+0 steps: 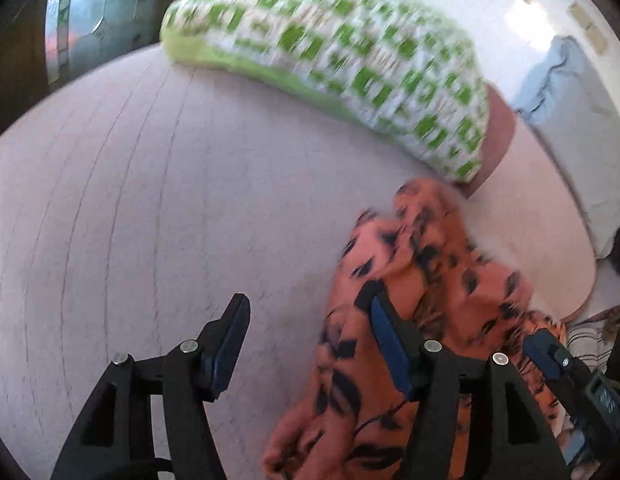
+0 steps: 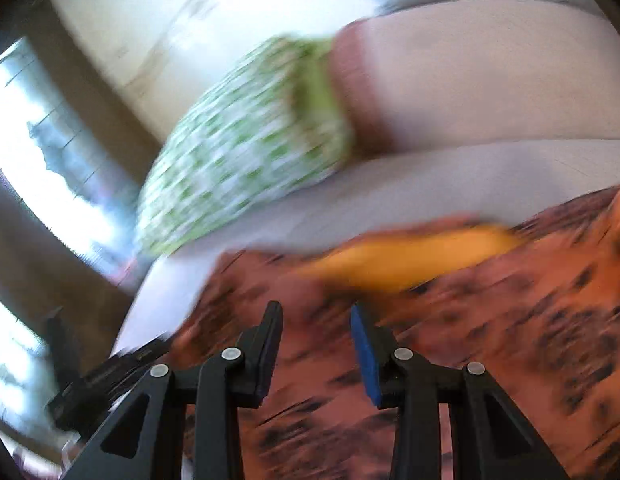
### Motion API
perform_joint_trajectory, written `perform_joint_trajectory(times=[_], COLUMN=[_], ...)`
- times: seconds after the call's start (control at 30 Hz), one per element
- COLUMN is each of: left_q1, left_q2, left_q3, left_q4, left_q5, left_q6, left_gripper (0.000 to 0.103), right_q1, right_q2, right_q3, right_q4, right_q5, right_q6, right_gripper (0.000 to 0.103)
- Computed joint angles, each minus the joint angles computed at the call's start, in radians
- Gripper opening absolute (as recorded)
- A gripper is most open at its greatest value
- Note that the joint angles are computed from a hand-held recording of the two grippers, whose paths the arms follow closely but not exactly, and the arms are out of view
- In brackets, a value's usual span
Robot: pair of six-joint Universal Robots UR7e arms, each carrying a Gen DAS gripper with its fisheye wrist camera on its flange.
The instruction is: Fold small clothes
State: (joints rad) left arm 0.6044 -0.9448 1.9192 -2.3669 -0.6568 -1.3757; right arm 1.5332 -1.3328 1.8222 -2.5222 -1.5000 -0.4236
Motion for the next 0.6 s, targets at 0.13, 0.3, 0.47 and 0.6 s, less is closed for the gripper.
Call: perform_joint_trajectory(times=[0.13,0.3,0.47,0.6], left_q1=[0.007,0.013,-0.021,-0.047], left_q2=[-0.006,0.019,-0.017,0.018], left_q3=[0.021,-0.023,0.027,0.010], left_q4=[0.000,0.082,-0.027,-0.151], left_q5=[-0.032,-0.025,0.059,0.081], left_q6=[-0.015,0.036,0.048,0.215], left_gripper=[0.064,0.066,0.065,0.067], right_q1=[0.092,0.129,0.119,0.077], right_q2=[0.118,0.283,0.226,0.107], right_q3=[-0.016,-0.091,-0.096,-0.031], right_q4=[-0.015,-0.170,-0.111,-0.201], right_q5=[-0.156,-0.287,-0.265,-0.333], right_q6=[0.027,0.085,0.124,0.061], right_gripper=[0.038,0.047,0.050,0.049])
